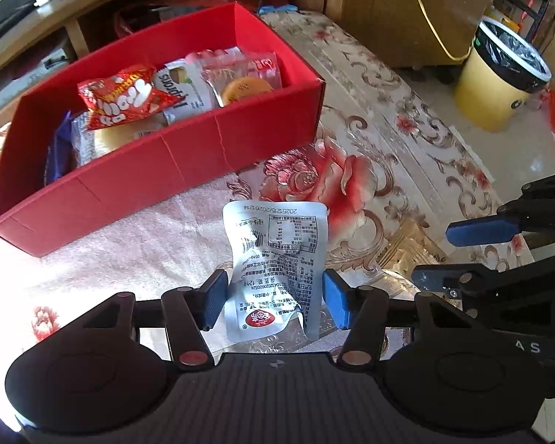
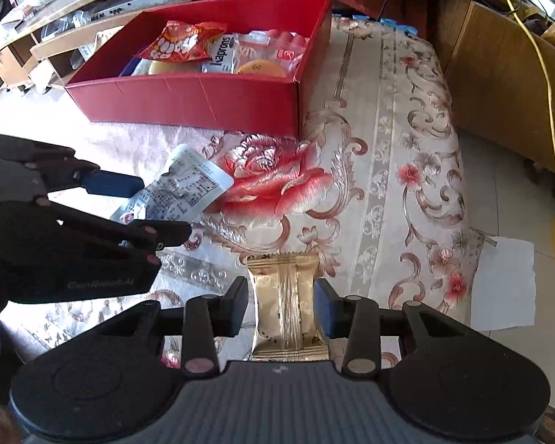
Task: Organize snacks
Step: 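Carry the gold packet and white packet with both grippers over the red box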
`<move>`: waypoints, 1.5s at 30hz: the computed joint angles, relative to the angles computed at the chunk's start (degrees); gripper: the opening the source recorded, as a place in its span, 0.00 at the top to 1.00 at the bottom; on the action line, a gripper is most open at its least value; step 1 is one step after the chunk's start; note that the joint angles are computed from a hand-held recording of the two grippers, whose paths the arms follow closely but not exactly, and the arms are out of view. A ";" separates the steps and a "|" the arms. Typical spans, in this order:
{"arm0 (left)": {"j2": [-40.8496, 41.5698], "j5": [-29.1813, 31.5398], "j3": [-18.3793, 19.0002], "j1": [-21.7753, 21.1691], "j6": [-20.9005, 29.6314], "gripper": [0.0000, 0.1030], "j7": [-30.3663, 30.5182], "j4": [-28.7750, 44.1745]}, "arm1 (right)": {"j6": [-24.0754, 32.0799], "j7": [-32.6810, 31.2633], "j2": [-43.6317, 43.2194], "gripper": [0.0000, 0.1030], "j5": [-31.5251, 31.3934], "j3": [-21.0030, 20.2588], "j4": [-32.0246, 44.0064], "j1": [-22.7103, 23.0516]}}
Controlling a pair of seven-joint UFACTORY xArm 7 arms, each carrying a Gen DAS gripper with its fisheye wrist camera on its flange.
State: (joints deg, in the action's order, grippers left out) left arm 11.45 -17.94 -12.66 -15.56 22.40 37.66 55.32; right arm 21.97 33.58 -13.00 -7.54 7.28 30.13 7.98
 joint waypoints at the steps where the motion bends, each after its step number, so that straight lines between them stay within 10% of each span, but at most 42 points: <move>1: -0.13 -0.43 -0.12 0.19 0.19 0.39 0.27 -0.05 | 0.13 0.23 -0.10 0.63 -0.18 0.05 -0.07 -0.13; 9: -0.26 -3.04 -0.29 0.82 0.80 0.39 1.17 0.15 | 1.84 -5.73 1.62 0.55 6.44 -2.10 0.42 2.27; 38: -1.41 -8.51 0.32 1.04 0.90 0.39 4.07 0.66 | 0.58 3.57 -0.07 0.68 -1.77 0.20 0.67 -1.09; 43: -1.28 -8.50 0.09 1.20 1.53 0.38 4.44 0.87 | 1.43 -6.53 4.47 0.49 6.36 -3.75 2.59 3.51; 45: -1.17 -8.27 0.15 1.14 1.61 0.38 4.35 0.90 | 1.80 -3.20 6.54 0.42 0.53 -0.80 3.67 0.91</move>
